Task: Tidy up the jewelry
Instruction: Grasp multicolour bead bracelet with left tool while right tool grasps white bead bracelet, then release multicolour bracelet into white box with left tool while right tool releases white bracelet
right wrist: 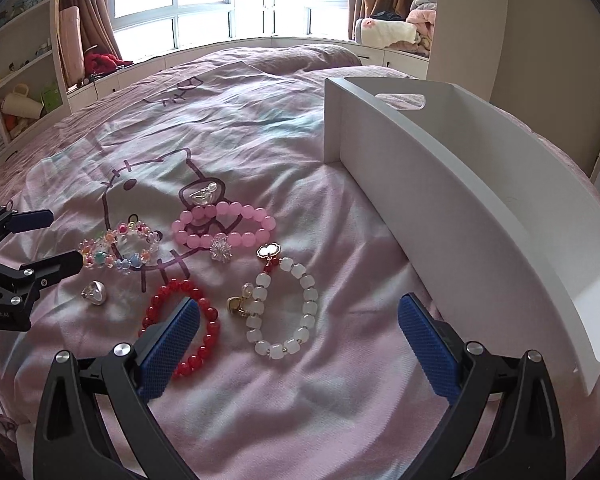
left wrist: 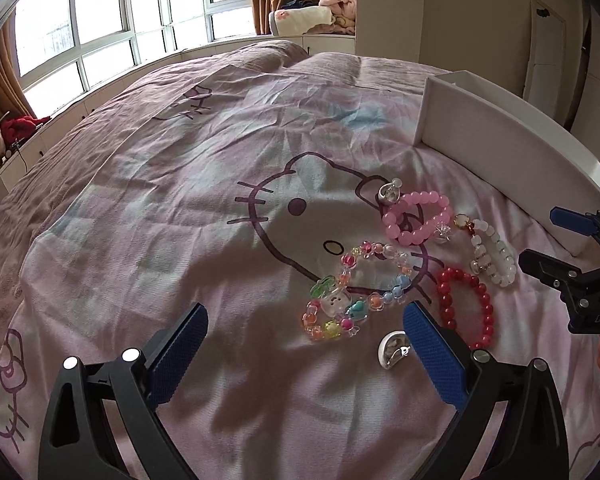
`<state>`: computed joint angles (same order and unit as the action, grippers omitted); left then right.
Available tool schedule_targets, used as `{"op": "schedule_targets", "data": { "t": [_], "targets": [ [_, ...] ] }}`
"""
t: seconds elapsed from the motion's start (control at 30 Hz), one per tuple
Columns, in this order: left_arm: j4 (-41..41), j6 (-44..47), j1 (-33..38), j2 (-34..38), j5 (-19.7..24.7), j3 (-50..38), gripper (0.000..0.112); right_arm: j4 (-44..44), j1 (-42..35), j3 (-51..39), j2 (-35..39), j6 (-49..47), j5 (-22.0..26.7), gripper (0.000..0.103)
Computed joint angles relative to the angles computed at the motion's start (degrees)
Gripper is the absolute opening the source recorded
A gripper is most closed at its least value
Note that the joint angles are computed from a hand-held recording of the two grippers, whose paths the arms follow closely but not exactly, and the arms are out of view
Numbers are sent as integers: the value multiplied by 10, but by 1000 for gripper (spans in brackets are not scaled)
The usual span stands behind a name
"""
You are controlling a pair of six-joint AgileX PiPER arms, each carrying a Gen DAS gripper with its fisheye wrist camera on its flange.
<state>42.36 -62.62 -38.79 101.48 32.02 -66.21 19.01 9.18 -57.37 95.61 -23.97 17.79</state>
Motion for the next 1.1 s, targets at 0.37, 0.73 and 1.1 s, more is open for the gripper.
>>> {"op": "schedule_targets", "data": {
  "t": [0.37,0.73,1.1],
  "targets": [
    [-21,16,27,19,-32,3,57,-68,10,-59,87,69,46,62],
    [-95,103,23,22,-48,-9,15,54,-21,-84,94,-60,114,18],
    [-166,194,17,-4,-10,-72,15,147,-67,-110,53,-128,185,11]
  ]
}}
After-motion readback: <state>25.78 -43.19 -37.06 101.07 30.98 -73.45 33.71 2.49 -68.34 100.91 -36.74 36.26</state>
